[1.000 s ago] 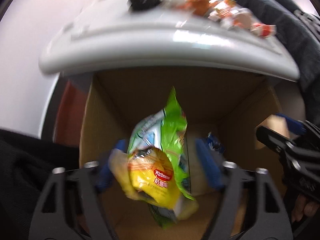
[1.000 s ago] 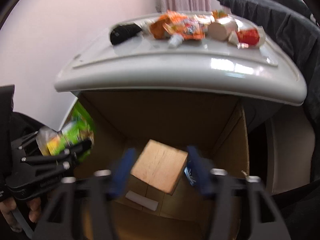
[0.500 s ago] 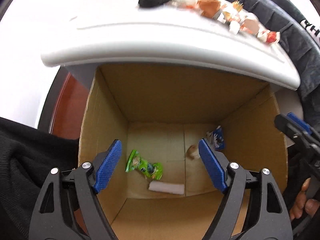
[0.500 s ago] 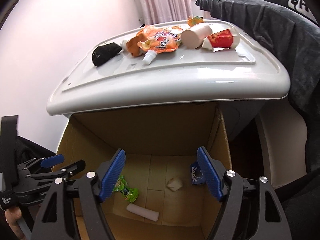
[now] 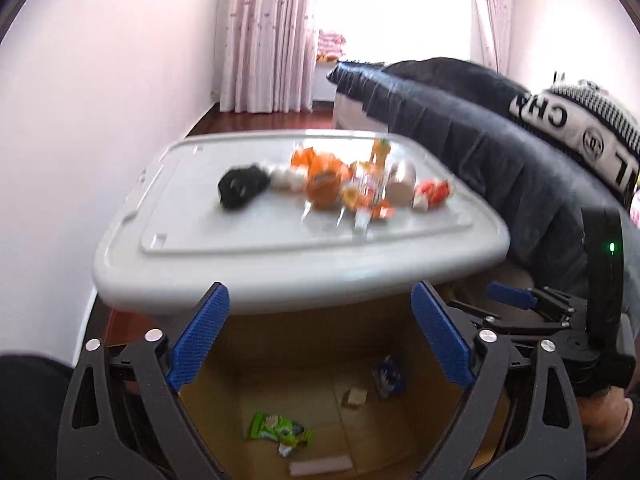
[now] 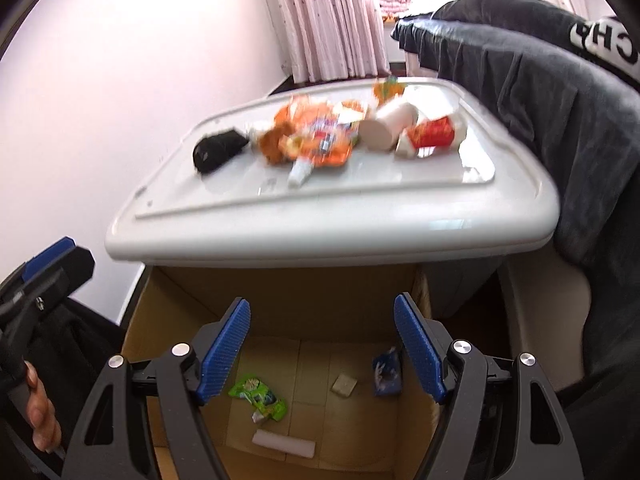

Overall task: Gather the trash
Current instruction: 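Grasp the red-and-white paper cup with the right gripper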

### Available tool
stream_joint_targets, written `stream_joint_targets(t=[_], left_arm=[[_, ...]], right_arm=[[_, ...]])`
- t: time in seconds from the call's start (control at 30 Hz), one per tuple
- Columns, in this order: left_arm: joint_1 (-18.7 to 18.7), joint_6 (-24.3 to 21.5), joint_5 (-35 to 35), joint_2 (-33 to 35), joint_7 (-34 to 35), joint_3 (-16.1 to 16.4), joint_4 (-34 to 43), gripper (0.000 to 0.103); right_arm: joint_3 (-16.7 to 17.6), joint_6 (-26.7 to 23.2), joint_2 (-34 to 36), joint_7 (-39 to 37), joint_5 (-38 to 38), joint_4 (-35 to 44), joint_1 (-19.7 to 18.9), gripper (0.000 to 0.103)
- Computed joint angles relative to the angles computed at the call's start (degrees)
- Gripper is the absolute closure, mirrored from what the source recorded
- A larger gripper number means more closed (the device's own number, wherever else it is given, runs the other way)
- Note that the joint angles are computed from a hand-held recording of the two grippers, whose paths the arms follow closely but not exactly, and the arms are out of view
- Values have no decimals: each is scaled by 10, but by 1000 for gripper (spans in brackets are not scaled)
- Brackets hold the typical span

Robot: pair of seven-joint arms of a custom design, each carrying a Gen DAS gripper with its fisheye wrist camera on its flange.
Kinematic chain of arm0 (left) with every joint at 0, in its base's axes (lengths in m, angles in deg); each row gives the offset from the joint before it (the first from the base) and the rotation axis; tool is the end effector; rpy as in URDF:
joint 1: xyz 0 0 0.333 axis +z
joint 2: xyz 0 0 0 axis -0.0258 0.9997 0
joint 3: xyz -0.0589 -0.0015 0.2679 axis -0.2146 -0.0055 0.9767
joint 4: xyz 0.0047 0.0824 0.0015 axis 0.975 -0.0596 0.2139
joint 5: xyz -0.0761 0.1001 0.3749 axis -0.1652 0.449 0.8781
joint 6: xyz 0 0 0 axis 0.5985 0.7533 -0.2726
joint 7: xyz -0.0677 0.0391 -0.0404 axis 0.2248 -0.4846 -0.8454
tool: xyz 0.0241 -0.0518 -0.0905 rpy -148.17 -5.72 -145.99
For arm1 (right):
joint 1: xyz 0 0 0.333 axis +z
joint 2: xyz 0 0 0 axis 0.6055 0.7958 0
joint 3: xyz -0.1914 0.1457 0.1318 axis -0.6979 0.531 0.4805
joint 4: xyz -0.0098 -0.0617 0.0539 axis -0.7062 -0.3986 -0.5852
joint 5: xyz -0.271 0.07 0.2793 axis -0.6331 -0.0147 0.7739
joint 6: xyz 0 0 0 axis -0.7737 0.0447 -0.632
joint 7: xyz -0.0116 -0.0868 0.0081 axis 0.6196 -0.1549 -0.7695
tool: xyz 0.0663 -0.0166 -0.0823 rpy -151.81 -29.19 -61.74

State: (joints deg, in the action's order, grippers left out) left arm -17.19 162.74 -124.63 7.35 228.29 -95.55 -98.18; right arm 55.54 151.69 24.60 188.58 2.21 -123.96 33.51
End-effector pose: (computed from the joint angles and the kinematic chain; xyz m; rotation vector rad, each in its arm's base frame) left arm 0.5167 -0.2127 0.4402 -1.0670 2.4001 -1.2297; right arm 0.3968 0.0828 0.4139 -1.3346 2.1699 -0.6850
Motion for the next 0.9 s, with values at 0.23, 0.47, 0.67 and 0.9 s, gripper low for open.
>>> stream_joint_targets(t=[0.23, 0.47, 0.67, 0.9], left_arm=[[13, -21, 48, 101, -62, -23, 137, 11], [36, 28, 148, 178, -173, -55, 189, 11], [62, 18, 215, 203, -256, -70, 197, 11], [85, 49, 198, 187, -224, -100, 178, 11]], right_arm=[[-33, -16, 42, -40, -46, 70, -76, 26], [-119, 15, 168, -66, 15, 152, -65, 25], [-147, 57, 247, -38, 98, 200, -57, 26], [-168, 18, 329, 18, 112, 287, -47, 37]])
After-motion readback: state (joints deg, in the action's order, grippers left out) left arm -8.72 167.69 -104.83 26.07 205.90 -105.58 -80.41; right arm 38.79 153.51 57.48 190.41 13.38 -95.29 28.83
